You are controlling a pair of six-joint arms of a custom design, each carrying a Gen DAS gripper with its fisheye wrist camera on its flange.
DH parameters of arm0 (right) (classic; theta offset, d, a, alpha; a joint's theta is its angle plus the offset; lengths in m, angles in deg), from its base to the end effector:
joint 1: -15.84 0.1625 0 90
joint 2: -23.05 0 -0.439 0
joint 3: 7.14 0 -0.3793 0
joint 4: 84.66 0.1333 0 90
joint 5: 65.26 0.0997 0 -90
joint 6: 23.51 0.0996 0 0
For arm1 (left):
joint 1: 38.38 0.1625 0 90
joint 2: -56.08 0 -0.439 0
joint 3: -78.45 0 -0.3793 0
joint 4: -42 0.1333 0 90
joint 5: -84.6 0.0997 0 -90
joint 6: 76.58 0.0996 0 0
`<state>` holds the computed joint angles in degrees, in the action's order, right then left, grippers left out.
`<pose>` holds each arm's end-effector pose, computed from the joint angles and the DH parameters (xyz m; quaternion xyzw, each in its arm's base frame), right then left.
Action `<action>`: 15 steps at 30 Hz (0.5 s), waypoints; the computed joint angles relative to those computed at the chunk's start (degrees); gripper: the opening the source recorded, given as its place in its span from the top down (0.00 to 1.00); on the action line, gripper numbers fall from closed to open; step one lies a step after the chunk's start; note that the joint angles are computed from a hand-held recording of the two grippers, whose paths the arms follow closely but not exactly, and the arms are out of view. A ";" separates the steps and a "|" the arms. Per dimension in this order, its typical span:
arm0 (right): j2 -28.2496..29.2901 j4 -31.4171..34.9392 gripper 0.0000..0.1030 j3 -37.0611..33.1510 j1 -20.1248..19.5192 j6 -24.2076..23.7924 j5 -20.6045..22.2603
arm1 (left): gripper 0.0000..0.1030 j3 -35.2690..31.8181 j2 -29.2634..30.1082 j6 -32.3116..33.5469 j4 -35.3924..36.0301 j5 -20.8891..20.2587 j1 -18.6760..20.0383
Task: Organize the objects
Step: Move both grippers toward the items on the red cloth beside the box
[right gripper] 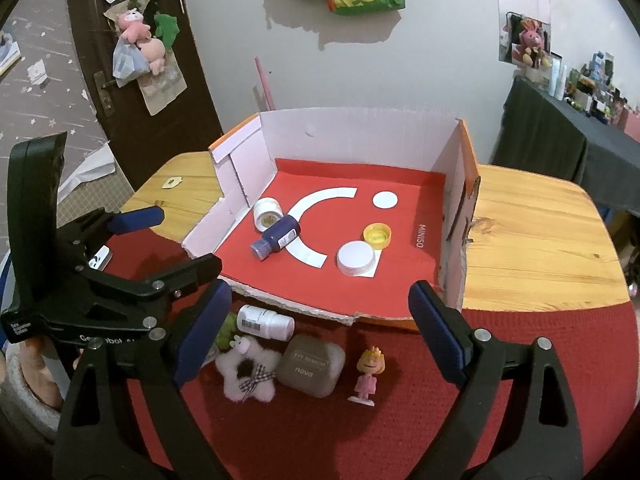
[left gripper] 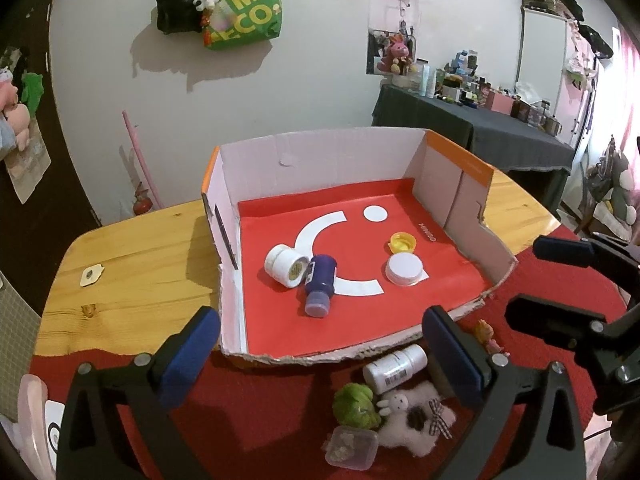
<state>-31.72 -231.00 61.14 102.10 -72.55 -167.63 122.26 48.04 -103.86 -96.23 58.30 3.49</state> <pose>0.0621 -0.7670 0.4289 0.3201 -0.8693 0.2806 0.2512 -0.4839 -0.7326 -0.0194 0.0965 0.8408 -0.3938 0.3587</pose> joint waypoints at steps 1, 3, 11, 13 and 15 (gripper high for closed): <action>-0.15 -0.26 0.11 0.28 -0.03 -0.13 0.09 | 0.00 0.07 0.04 -0.04 -0.01 0.13 -0.09; -0.65 -1.16 0.11 1.27 -0.05 -0.49 0.34 | 0.00 0.58 -0.08 0.06 -0.44 0.24 -0.32; -1.87 -2.07 0.11 3.19 -0.25 -0.84 1.21 | 0.00 2.30 -0.64 -0.56 -1.32 -0.46 -0.74; -2.09 -2.29 0.11 3.62 -0.32 -0.92 1.29 | 0.00 2.62 -0.75 -0.94 -1.23 -0.69 -0.77; -2.22 -2.39 0.11 3.89 -0.37 -0.92 1.33 | 0.00 3.19 -0.95 -1.25 -1.50 -0.99 -0.83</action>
<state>-33.94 -233.39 65.03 101.73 -73.47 -166.30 125.45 47.10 -105.11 -97.73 57.31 2.66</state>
